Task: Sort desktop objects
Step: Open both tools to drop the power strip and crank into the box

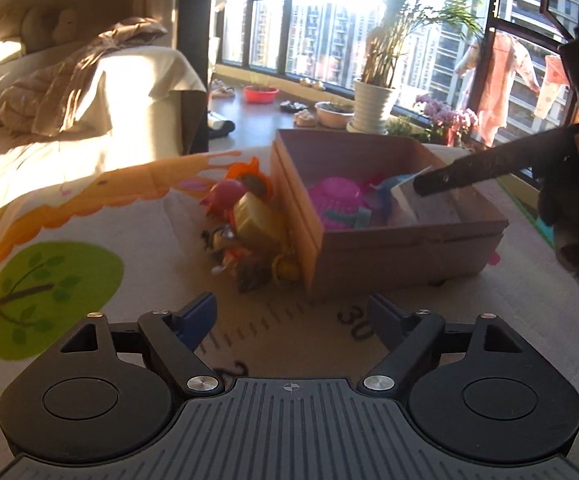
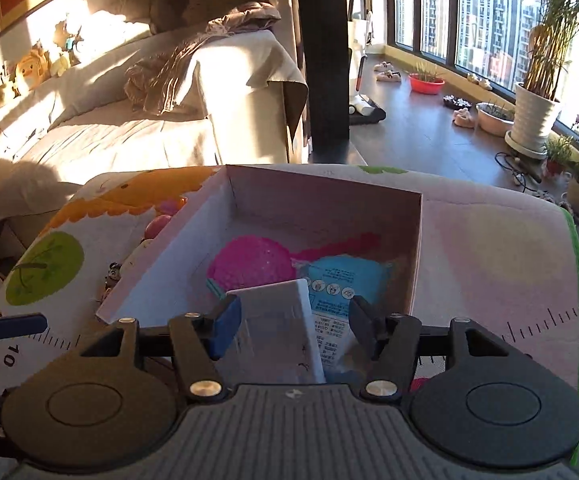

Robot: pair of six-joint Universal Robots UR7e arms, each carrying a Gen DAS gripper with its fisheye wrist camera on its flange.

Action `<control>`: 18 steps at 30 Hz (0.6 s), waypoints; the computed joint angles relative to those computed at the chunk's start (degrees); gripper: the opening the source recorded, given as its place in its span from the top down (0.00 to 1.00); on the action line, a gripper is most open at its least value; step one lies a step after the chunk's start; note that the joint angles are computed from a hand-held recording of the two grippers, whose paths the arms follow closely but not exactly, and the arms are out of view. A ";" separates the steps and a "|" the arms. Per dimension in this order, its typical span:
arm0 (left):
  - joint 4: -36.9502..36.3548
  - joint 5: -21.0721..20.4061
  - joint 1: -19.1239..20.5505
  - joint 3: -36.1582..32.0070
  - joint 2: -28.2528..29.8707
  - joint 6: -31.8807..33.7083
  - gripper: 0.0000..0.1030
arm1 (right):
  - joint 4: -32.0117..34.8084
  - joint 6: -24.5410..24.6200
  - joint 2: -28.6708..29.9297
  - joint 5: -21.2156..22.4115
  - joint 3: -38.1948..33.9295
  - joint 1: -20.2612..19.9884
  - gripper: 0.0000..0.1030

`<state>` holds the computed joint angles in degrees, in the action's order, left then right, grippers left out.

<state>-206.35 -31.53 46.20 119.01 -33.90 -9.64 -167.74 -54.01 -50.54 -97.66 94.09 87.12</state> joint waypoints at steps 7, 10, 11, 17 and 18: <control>-4.70 -0.47 0.08 5.44 -0.34 -5.51 0.07 | 16.40 6.67 2.39 0.44 -8.12 6.37 0.30; -6.93 -1.45 -0.68 7.29 -0.04 -5.70 0.05 | 19.26 9.54 9.12 -3.32 -15.09 10.11 0.30; -7.16 -1.47 -0.95 7.84 -0.09 -6.03 0.04 | 15.62 6.87 12.16 -6.09 -16.51 11.57 0.32; -9.07 -5.23 -1.97 11.33 -1.05 -4.59 0.03 | 10.60 3.05 27.96 -21.16 -30.45 15.19 0.68; -9.53 -6.13 -2.20 11.89 -1.16 -3.74 0.03 | 8.23 1.45 29.70 -23.08 -31.37 15.39 0.70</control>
